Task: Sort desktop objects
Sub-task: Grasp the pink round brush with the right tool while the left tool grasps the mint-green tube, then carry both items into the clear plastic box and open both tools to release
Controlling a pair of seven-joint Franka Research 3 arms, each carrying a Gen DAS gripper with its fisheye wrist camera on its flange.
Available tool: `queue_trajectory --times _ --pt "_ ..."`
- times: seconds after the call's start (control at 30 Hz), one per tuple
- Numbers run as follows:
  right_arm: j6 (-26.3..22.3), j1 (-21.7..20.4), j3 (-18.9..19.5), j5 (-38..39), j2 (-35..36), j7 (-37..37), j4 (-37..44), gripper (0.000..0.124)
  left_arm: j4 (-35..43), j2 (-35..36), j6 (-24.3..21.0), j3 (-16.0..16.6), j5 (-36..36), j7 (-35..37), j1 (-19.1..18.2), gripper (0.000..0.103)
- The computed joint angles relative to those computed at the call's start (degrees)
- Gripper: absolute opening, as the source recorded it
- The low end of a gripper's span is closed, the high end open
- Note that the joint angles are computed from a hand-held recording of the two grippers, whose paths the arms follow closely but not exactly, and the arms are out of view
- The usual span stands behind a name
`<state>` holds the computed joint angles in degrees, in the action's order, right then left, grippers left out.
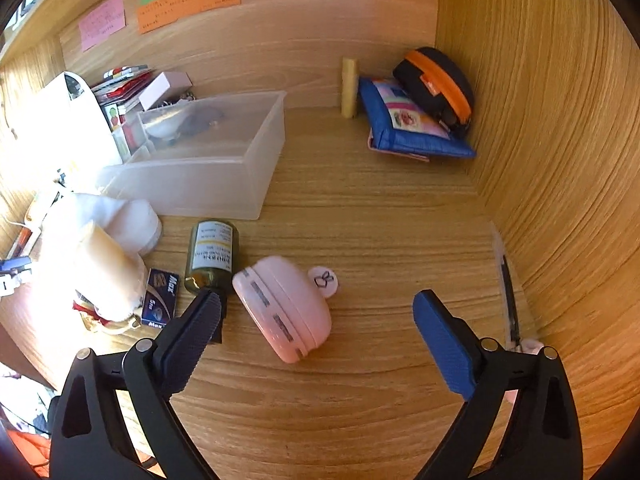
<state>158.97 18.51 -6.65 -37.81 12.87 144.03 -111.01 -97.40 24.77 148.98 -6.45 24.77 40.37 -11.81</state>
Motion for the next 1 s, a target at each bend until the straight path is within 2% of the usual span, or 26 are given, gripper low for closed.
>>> queue_trajectory --times 0.2,0.3,0.37,0.4,0.43,0.47,0.53,0.63,0.77,0.9,1.0 --pt "1.31 -0.51 0.51 2.21 0.24 -2.11 -0.77 0.096 3.16 2.34 -2.38 0.62 1.93 0.39 -1.37 0.061" --pt "2.3 -1.0 1.26 5.76 1.35 -6.01 -0.25 0.095 4.22 2.96 -3.18 1.19 3.37 0.16 -2.14 0.05" --pt "2.56 -0.72 1.21 7.96 2.04 -8.07 0.23 0.088 4.42 3.09 -3.69 2.12 5.53 -1.1 -3.09 0.045" --pt "2.51 -1.2 1.95 10.46 2.91 -10.51 1.06 0.08 4.21 3.02 -3.23 2.24 6.15 -1.55 -3.15 0.042" --pt "2.58 -1.07 1.83 11.71 3.21 -11.66 1.31 0.072 4.03 2.93 -2.87 2.35 6.74 -1.95 -3.22 0.03" --pt "2.29 -1.92 2.98 15.17 4.07 -14.77 2.18 0.068 4.12 2.97 -3.04 2.55 7.54 -2.24 -3.46 0.024" --pt "2.73 -2.48 3.77 19.64 4.91 -18.75 2.75 0.055 4.18 3.11 -2.84 2.75 8.64 -2.83 -3.61 0.024" --pt "2.57 -1.38 2.74 22.49 5.62 -21.16 3.52 0.045 4.04 3.06 -2.59 2.79 9.23 -3.68 -3.43 0.024" --pt "3.45 -0.42 1.47 24.9 5.72 -22.88 3.51 0.043 3.67 2.33 -1.79 3.61 11.35 -6.17 -3.72 0.024" --pt "4.37 2.95 -2.7 20.43 5.32 -18.54 3.34 0.042 4.11 1.64 -0.38 3.96 13.38 -7.73 -3.46 0.024" --pt "4.87 3.86 -3.97 17.64 4.71 -15.94 3.42 0.042 5.53 1.88 0.37 4.15 14.21 -8.19 -3.28 0.024"
